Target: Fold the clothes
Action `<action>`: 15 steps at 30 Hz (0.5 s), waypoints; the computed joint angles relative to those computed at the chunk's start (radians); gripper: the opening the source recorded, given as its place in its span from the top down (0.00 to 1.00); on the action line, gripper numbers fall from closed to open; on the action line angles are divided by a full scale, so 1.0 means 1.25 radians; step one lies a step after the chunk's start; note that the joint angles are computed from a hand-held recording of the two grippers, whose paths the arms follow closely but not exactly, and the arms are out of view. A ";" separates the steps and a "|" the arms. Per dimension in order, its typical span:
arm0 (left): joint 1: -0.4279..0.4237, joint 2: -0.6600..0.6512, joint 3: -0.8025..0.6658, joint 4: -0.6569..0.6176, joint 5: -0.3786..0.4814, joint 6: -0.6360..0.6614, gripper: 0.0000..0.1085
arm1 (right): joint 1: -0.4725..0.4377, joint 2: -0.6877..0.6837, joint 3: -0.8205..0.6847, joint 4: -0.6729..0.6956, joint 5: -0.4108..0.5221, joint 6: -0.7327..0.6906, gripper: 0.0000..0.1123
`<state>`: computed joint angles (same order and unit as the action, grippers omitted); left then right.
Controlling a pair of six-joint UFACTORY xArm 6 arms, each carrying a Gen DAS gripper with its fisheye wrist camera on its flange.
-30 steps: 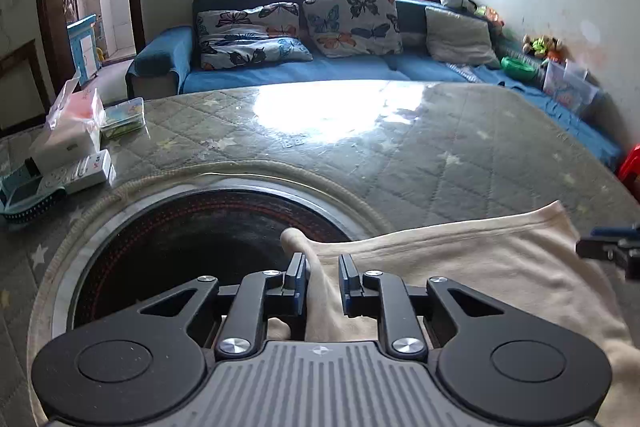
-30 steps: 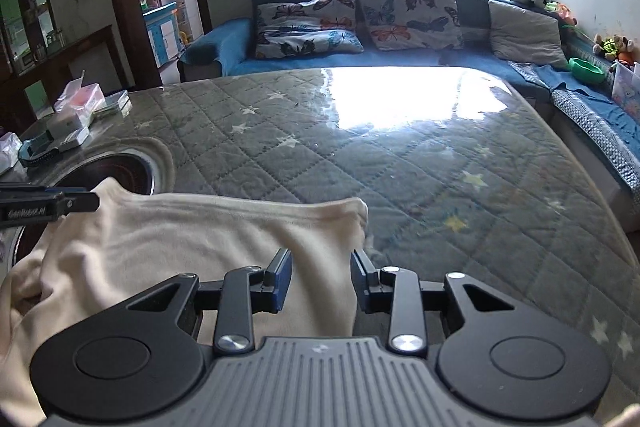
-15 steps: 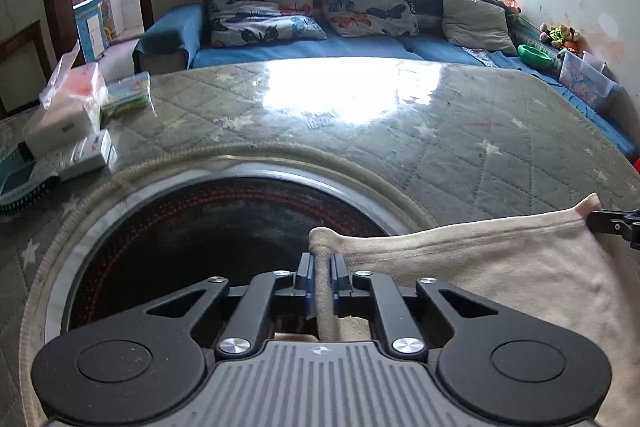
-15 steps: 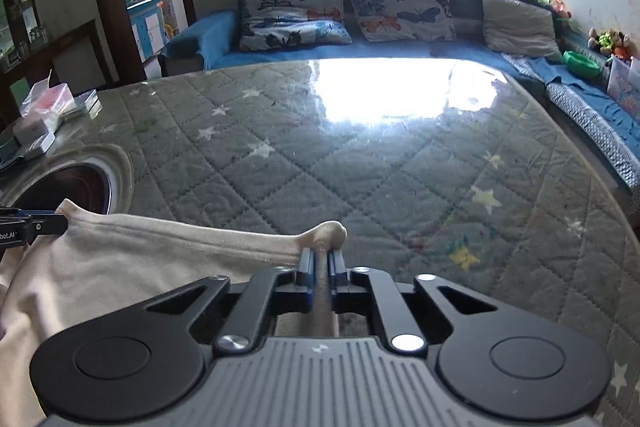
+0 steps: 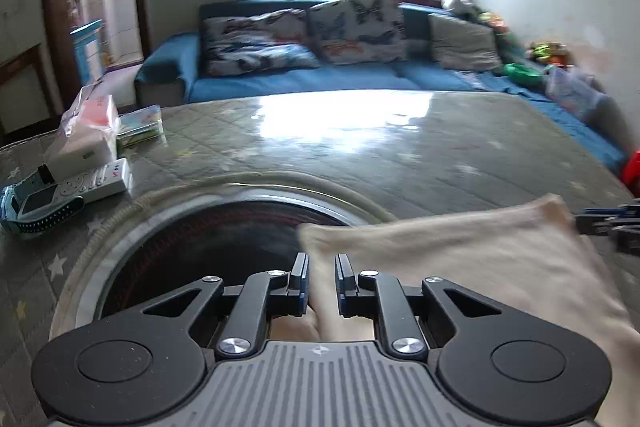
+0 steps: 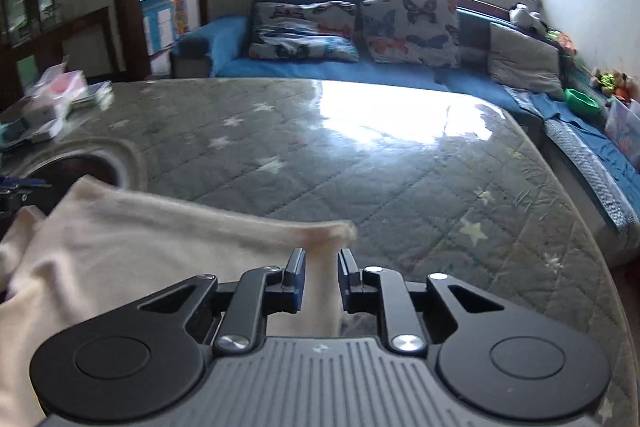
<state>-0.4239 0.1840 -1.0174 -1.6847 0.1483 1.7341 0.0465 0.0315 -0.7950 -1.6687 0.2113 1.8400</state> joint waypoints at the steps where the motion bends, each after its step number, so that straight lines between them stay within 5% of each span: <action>1: 0.002 -0.030 0.032 -0.016 0.024 0.023 0.86 | 0.008 -0.009 0.012 0.003 -0.009 -0.003 0.77; 8: 0.002 -0.153 0.197 -0.074 0.118 0.134 0.87 | 0.087 -0.051 0.078 0.029 -0.043 -0.039 0.71; 12: 0.014 -0.143 0.209 -0.052 0.092 0.095 0.87 | 0.150 -0.058 0.098 0.033 -0.016 -0.049 0.71; 15: 0.057 -0.180 0.237 -0.044 0.145 0.096 0.86 | 0.179 -0.072 0.109 0.029 0.013 -0.045 0.70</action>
<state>-0.3531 -0.0405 -0.7218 -1.7395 0.3294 1.8537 0.2708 -0.0586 -0.6586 -1.6325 0.2270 1.7831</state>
